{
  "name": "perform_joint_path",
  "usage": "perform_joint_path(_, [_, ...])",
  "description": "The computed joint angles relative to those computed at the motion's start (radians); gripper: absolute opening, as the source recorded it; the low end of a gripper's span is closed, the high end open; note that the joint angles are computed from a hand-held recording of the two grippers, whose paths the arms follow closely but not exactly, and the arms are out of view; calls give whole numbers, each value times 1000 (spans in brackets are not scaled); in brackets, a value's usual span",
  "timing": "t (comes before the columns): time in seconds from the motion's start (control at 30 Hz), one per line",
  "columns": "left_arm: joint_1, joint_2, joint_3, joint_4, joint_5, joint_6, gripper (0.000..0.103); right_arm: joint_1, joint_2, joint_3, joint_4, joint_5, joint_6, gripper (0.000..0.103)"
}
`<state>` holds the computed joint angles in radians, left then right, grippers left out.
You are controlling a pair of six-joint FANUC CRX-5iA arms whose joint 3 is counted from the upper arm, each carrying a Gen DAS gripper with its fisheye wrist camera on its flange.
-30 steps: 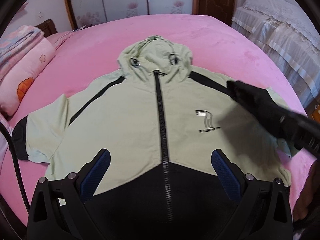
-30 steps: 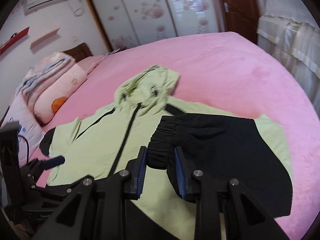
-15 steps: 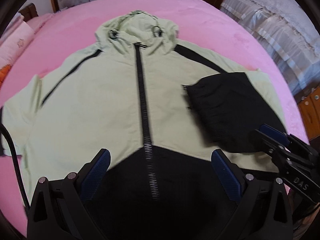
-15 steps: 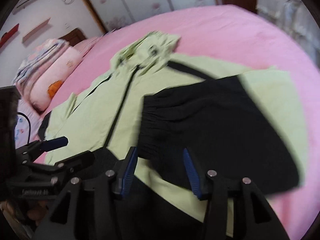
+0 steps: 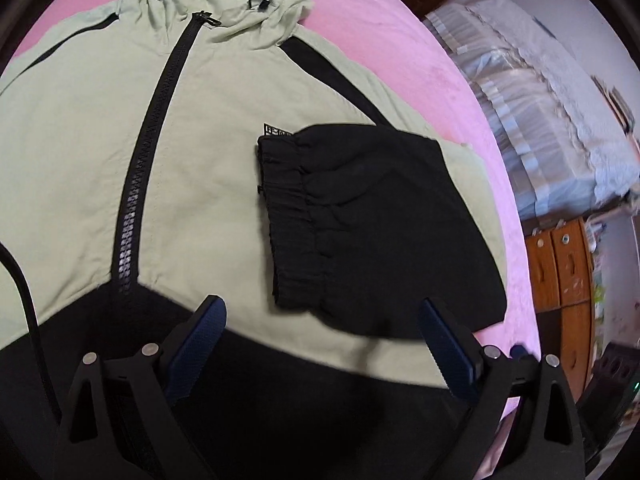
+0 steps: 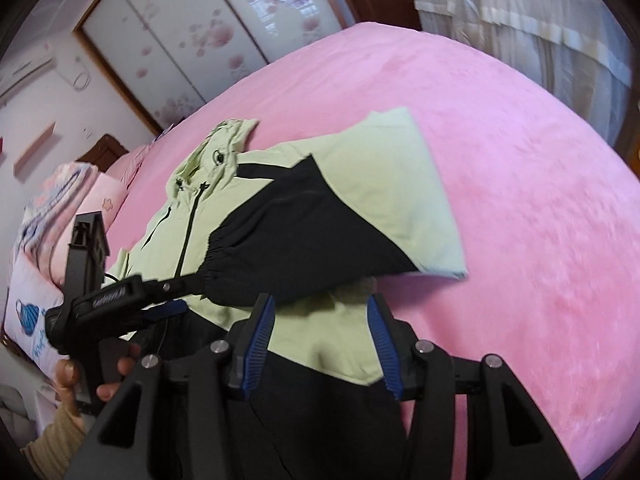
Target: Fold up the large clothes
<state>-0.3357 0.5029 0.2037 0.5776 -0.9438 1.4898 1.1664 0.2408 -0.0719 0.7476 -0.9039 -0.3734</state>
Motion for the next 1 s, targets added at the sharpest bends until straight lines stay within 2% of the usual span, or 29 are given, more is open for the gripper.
perform_joint_path(0.07, [-3, 20, 14, 17, 10, 11, 85, -3, -9, -23, 2, 18, -20, 48])
perform_joint_path(0.13, [-15, 46, 67, -30, -5, 64, 73, -2, -11, -32, -2, 12, -25, 48])
perform_joint_path(0.2, [-32, 81, 147, -110, -37, 130, 41, -3, -13, -41, 0, 6, -35, 48])
perform_joint_path(0.23, [-40, 94, 183, -151, -52, 163, 30, -3, -14, -44, 2, 2, -37, 48])
perform_joint_path(0.27, [-46, 105, 216, -183, -73, 182, 27, -2, -13, -45, 1, -13, -36, 48])
perform_joint_path(0.43, [-94, 70, 289, -355, -62, 246, 23, -6, -20, -48, -36, -48, 6, 50])
perform_joint_path(0.53, [-113, 28, 324, -423, -30, 238, 22, -19, -18, -51, -61, -43, 33, 60])
perform_joint_path(0.63, [-109, -14, 358, -456, 11, 230, 21, -46, -8, -44, -80, -4, 62, 60])
perform_joint_path(0.8, [-88, -48, 457, -543, 29, 242, 21, -107, 49, 14, -129, 65, 129, 60])
perform_joint_path(0.9, [-81, -52, 509, -620, 11, 264, 21, -120, 94, 76, -127, 40, 179, 60])
perform_joint_path(0.97, [-75, -53, 534, -682, -1, 288, 21, -123, 141, 145, -110, -31, 235, 59])
perform_joint_path(1.0, [-67, -54, 537, -704, -3, 296, 21, -124, 165, 181, -102, -66, 271, 49])
